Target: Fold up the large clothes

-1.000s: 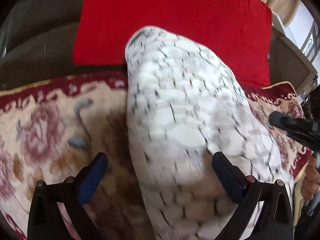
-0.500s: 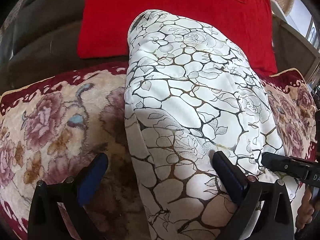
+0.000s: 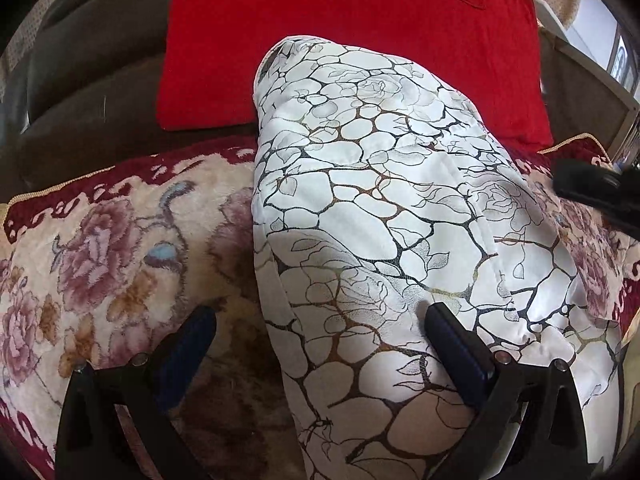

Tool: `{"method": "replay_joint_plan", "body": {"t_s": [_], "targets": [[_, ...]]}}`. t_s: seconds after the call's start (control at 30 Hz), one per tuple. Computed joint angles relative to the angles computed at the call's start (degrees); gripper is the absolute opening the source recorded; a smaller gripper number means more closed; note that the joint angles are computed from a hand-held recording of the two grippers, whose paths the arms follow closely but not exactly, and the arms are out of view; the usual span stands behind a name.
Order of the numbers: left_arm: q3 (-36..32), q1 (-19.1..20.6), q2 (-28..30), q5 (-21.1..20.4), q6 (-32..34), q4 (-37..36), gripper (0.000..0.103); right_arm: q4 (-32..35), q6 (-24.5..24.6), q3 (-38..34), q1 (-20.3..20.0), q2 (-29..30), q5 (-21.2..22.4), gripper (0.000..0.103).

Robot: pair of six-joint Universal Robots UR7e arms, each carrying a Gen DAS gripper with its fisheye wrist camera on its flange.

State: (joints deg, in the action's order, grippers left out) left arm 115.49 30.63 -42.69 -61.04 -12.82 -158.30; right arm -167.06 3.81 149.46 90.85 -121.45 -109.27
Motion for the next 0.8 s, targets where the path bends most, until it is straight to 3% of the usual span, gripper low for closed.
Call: {"method": "replay_joint_plan", "body": {"t_s": [0.17,0.27,0.4,0.47,0.53,0.63,0.7,0.77,0.8], "targets": [[0.1,-0.1,0.0,-0.3,-0.3,0.1,0.103,-0.4,3.1,-0.8,-7.6,6.7,-0.9,0.006],[0.2,-0.2,-0.2,-0.4,-0.5,0.2,0.103,-3.9,2.1,2.0,-13.5,4.7,5.9,0.006],[-0.7,0.5,-1.6,-2.1,-0.6,1.6,0.103,-0.5,3.1,1.9,-11.0,0.6,4.0,0.006],[0.5,0.8,-3.6,-2.3,0.0,-2.2,0.103,1.8,3.2,2.3,-7.5,-2.8,1.8,0.007],[1.6,1.0,-5.0,-1.2,0.2,-5.9,0.103,2.2,3.0,3.0,-3.0,-4.3,-1.5,0.008],[1.2,1.7,-5.0,2.5,-2.3,-3.1,0.103,3.8,3.6,4.0,1.7,-5.9,-4.6,0.008],[-0.2,2.4,-3.5,2.5,-3.1,0.7,0.103,5.9,3.1,5.5,1.0,-7.1,-3.8,0.009],[-0.5,2.2,-1.8,2.5,-3.1,1.6,0.103,7.5,1.6,7.1,-2.7,-7.5,-2.8,0.006],[0.0,1.7,-1.7,3.2,-2.9,0.3,0.103,6.6,-0.1,8.5,-6.1,-8.7,-0.2,0.006]]}}
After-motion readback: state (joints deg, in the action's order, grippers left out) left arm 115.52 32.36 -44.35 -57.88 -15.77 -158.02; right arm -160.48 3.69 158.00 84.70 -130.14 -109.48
